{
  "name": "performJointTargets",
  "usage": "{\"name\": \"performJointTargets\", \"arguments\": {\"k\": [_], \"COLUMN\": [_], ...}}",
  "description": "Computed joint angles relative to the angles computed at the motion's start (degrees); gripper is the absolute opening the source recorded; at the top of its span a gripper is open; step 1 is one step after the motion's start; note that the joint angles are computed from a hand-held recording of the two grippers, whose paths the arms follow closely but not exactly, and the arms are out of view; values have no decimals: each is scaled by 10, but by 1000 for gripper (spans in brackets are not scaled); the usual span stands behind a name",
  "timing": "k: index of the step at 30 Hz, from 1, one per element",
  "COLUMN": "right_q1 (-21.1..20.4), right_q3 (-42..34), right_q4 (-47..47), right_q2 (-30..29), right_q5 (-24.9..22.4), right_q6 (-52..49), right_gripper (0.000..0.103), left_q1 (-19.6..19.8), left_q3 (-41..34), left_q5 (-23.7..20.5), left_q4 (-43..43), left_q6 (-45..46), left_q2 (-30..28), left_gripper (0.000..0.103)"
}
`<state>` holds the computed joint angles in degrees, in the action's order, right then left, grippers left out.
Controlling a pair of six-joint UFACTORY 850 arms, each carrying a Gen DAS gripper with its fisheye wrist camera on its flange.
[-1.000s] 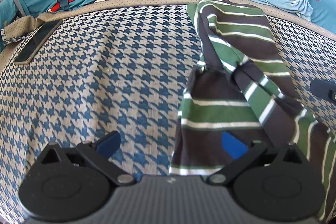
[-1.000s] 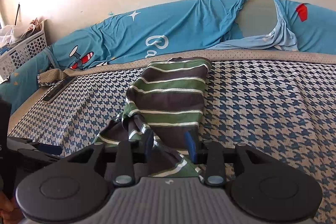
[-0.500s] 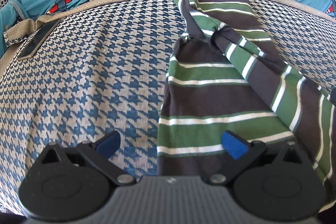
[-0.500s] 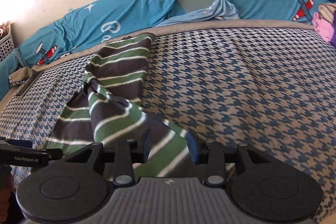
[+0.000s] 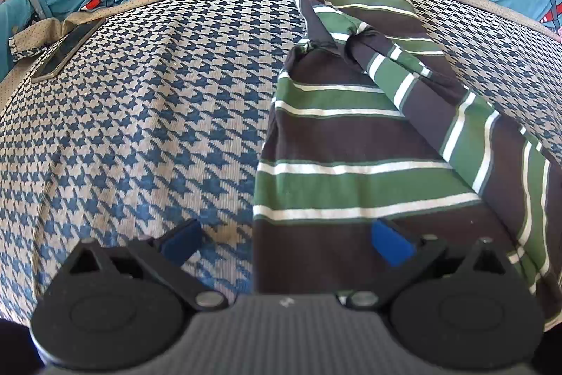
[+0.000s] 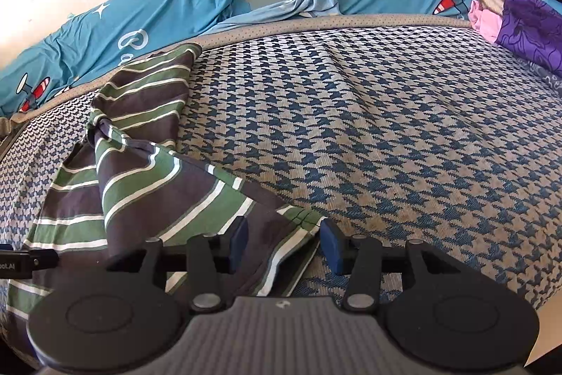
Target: Fold clothes
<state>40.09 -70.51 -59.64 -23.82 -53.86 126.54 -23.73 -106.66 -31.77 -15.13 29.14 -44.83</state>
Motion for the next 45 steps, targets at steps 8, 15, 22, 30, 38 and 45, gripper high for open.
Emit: {"name": "performJointTargets", "arguments": {"k": [8, 15, 22, 30, 38, 45], "right_q1": [0, 9, 12, 8, 26, 45], "right_q3": [-6, -6, -15, -10, 19, 1], "right_q4": [-7, -7, -1, -30, -175, -365], "right_q2": [-16, -15, -27, -28, 2, 3], "right_q5": [-8, -35, -57, -32, 11, 105], "right_q6": [-1, 33, 23, 22, 136, 211], "right_gripper": [45, 40, 44, 15, 7, 7], "left_q1": [-1, 0, -1, -2, 2, 8], "left_q3": [6, 10, 13, 12, 4, 5], "left_q5": [10, 14, 17, 18, 24, 53], "left_q4": [-3, -10, -7, -4, 16, 77], "left_q6": [5, 9, 4, -4, -50, -139], "left_q2": [2, 5, 6, 5, 3, 7], "left_gripper": [103, 103, 103, 103, 103, 103]}}
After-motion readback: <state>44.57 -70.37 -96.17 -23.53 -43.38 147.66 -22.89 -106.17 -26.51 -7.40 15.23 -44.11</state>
